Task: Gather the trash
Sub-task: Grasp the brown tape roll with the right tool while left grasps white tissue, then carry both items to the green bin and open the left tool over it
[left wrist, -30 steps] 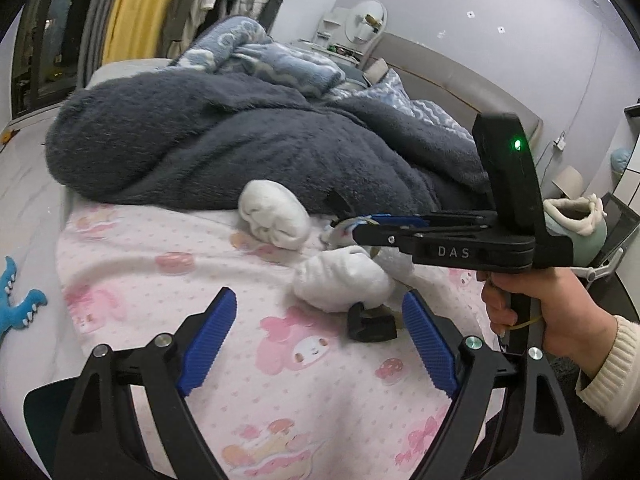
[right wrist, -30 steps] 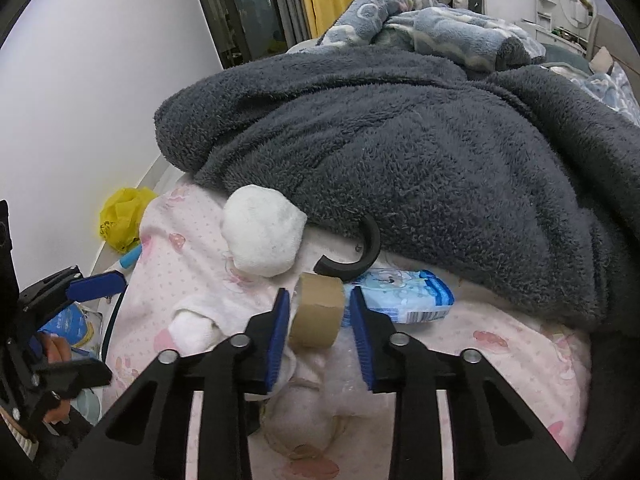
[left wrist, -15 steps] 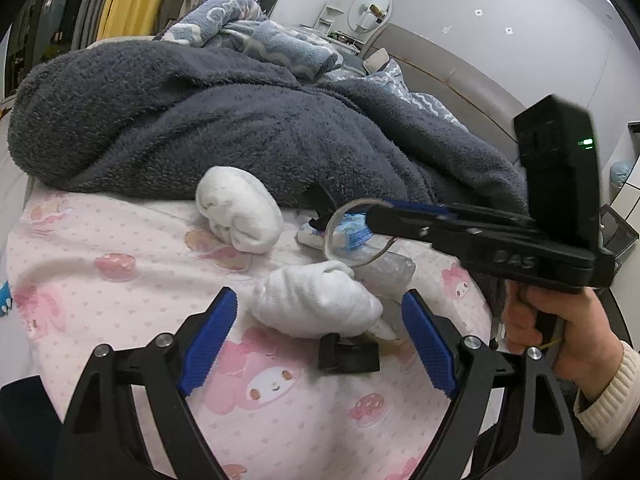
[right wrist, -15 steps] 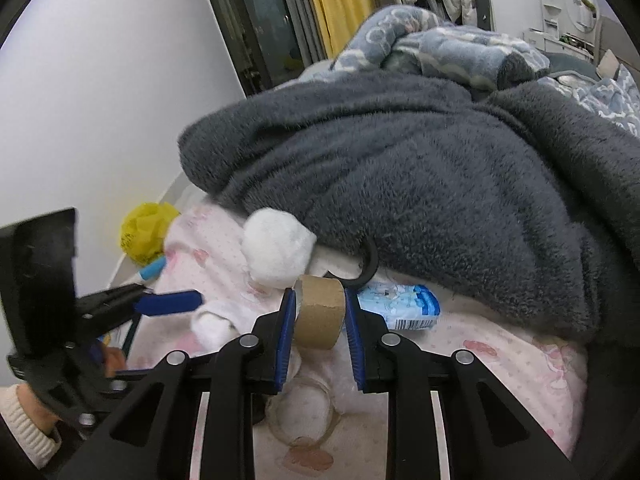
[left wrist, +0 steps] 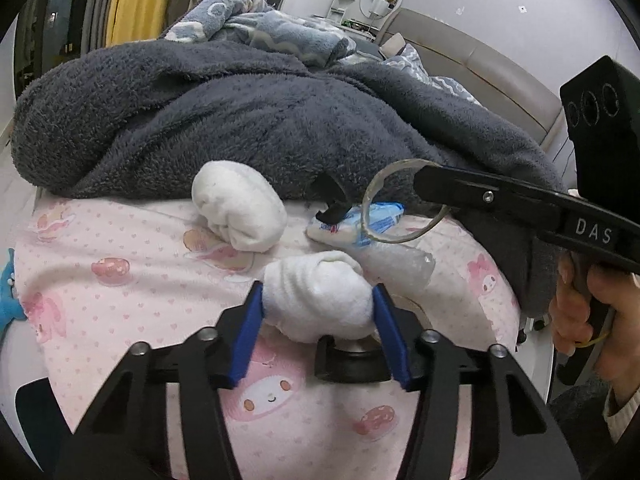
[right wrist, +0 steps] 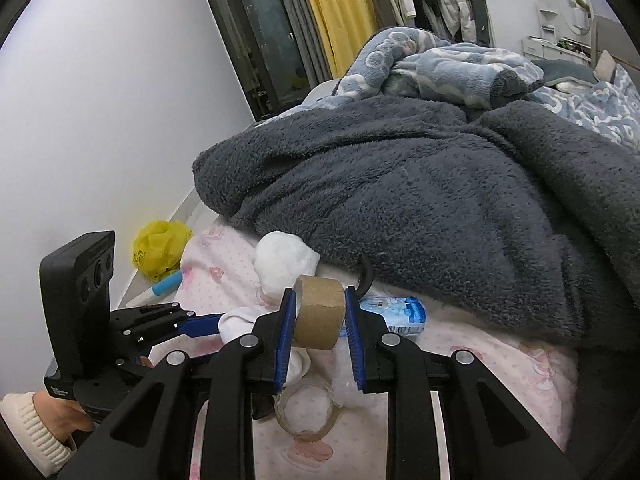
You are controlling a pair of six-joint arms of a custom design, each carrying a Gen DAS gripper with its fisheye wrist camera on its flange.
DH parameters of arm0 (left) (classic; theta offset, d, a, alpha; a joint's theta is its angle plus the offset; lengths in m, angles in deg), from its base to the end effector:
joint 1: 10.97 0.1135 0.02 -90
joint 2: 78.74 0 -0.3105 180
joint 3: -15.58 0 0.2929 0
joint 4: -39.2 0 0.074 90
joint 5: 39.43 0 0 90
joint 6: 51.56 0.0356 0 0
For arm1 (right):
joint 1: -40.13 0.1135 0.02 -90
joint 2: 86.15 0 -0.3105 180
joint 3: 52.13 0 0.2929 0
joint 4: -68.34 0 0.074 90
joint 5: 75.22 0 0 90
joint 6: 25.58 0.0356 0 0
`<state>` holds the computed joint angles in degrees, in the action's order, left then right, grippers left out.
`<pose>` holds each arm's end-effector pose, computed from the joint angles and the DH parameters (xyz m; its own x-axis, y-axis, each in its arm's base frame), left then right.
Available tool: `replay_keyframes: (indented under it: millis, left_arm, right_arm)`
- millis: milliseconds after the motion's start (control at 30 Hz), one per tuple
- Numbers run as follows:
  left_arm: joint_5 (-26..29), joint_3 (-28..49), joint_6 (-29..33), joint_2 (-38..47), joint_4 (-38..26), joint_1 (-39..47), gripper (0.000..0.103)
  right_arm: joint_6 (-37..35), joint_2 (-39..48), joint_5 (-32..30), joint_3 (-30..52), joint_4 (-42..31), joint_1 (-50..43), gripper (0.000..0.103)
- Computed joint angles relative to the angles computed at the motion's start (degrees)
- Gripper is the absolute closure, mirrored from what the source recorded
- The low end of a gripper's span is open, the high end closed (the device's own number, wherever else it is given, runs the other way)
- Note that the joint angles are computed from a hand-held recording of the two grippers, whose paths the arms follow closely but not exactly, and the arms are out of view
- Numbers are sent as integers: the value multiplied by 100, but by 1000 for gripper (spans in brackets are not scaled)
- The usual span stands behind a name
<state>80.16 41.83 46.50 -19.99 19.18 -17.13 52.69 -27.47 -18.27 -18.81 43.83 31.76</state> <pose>0.1669 -0.0357 0.1383 -0.7262 0.2010 -0.6574 0.4988 0.8122 -0.3027 0.1910 -0.0085 0.1739 -0.6947 -0.0700 -0.7158 -0.3748 0.8847 0.2772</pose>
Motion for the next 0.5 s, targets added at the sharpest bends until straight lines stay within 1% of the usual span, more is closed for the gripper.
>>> replay_keyframes:
  millis: [67, 233, 267, 500]
  left_arm:
    - [-110, -29, -43, -243, -65, -52, 55]
    - [-299, -47, -102, -1016, -422, -53, 59]
    - [-388, -34, -107, -1211, -549, -45, 59]
    - [-278, 85, 59, -2112, -1362, 507, 59]
  right_arm:
    - [105, -106, 13, -9, 4, 77, 78]
    - [376, -364, 152, -65, 43, 289, 78]
    - [419, -414, 169, -76, 40, 302, 78]
    - [604, -650, 235, -171, -75, 253, 78]
